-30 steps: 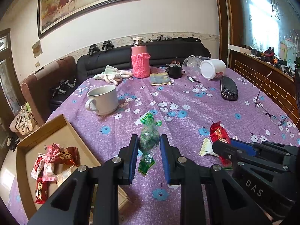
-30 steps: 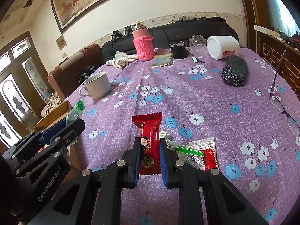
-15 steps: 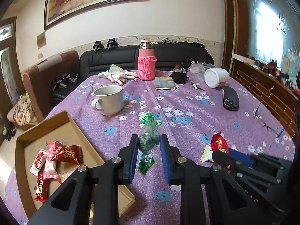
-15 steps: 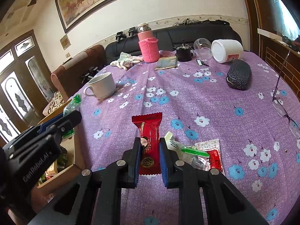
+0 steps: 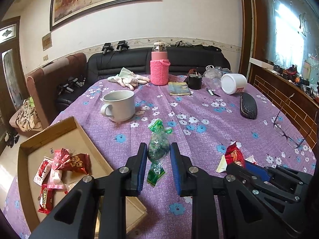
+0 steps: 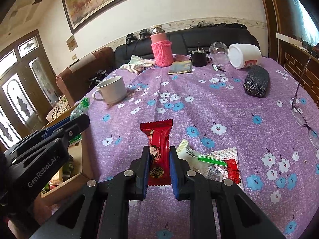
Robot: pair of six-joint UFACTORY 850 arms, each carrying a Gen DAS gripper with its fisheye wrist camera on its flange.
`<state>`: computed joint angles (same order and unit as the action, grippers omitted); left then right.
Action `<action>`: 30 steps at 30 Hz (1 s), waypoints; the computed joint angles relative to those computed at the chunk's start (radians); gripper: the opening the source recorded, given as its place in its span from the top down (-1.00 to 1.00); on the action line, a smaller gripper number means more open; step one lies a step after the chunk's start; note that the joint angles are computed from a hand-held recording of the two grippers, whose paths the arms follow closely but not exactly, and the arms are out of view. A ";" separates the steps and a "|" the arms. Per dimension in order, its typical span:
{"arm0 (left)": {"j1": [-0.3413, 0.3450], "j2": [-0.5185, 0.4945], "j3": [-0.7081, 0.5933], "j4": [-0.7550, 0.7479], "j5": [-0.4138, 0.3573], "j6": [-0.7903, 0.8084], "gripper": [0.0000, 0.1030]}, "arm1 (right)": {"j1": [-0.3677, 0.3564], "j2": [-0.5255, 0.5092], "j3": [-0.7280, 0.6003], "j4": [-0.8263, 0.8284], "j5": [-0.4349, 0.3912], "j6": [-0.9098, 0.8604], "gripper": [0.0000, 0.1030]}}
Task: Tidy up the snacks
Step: 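Carry both held packets over the cardboard box tray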
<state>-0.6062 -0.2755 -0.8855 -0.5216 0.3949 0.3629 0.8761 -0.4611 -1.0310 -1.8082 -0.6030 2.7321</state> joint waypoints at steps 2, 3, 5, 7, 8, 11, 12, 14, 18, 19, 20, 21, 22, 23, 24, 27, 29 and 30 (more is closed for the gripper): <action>-0.001 0.004 0.005 -0.017 0.011 0.010 0.56 | 0.004 -0.001 -0.002 0.000 -0.006 -0.004 0.62; -0.001 0.005 0.006 -0.026 0.017 0.016 0.56 | 0.004 -0.003 -0.004 0.000 -0.006 -0.006 0.62; -0.002 0.010 0.011 -0.056 0.028 0.037 0.56 | 0.006 -0.004 -0.005 -0.002 -0.007 -0.006 0.62; -0.001 0.018 0.016 -0.091 0.024 0.059 0.56 | 0.011 -0.005 -0.006 -0.011 -0.009 -0.003 0.62; 0.002 0.021 0.018 -0.091 0.016 0.056 0.56 | 0.014 -0.005 -0.008 -0.016 -0.010 -0.005 0.62; 0.017 0.046 0.040 -0.111 0.000 0.053 0.56 | 0.025 -0.004 -0.012 -0.039 -0.015 -0.003 0.62; 0.021 0.052 0.045 -0.111 -0.004 0.049 0.56 | 0.029 -0.004 -0.013 -0.047 -0.018 -0.003 0.61; 0.041 0.074 0.067 -0.090 -0.018 0.013 0.56 | 0.038 -0.006 -0.018 -0.059 -0.027 -0.008 0.61; 0.105 0.144 0.132 0.041 -0.042 -0.130 0.56 | 0.057 -0.011 -0.027 -0.078 -0.049 -0.026 0.61; 0.120 0.161 0.150 0.060 -0.039 -0.150 0.56 | 0.058 -0.011 -0.026 -0.088 -0.049 -0.022 0.61; 0.132 0.174 0.162 0.070 -0.037 -0.160 0.56 | 0.061 -0.010 -0.026 -0.099 -0.049 -0.018 0.61; 0.157 0.194 0.184 0.090 -0.033 -0.179 0.56 | 0.065 -0.012 -0.028 -0.105 -0.053 -0.019 0.61; 0.172 0.203 0.195 0.102 -0.031 -0.190 0.56 | 0.067 -0.015 -0.031 -0.106 -0.056 -0.024 0.61; 0.191 0.212 0.208 0.110 -0.027 -0.195 0.56 | 0.069 -0.016 -0.033 -0.107 -0.057 -0.026 0.61; 0.213 0.219 0.221 0.114 -0.023 -0.197 0.56 | 0.071 -0.017 -0.035 -0.113 -0.055 -0.024 0.61; 0.280 0.210 0.235 0.194 -0.046 -0.280 0.56 | 0.073 -0.023 -0.046 -0.132 -0.033 -0.007 0.61; 0.317 0.193 0.231 0.286 -0.070 -0.379 0.56 | 0.069 -0.026 -0.063 -0.163 0.020 0.017 0.61; 0.335 0.185 0.229 0.344 -0.078 -0.439 0.56 | 0.071 -0.028 -0.072 -0.174 0.035 0.021 0.61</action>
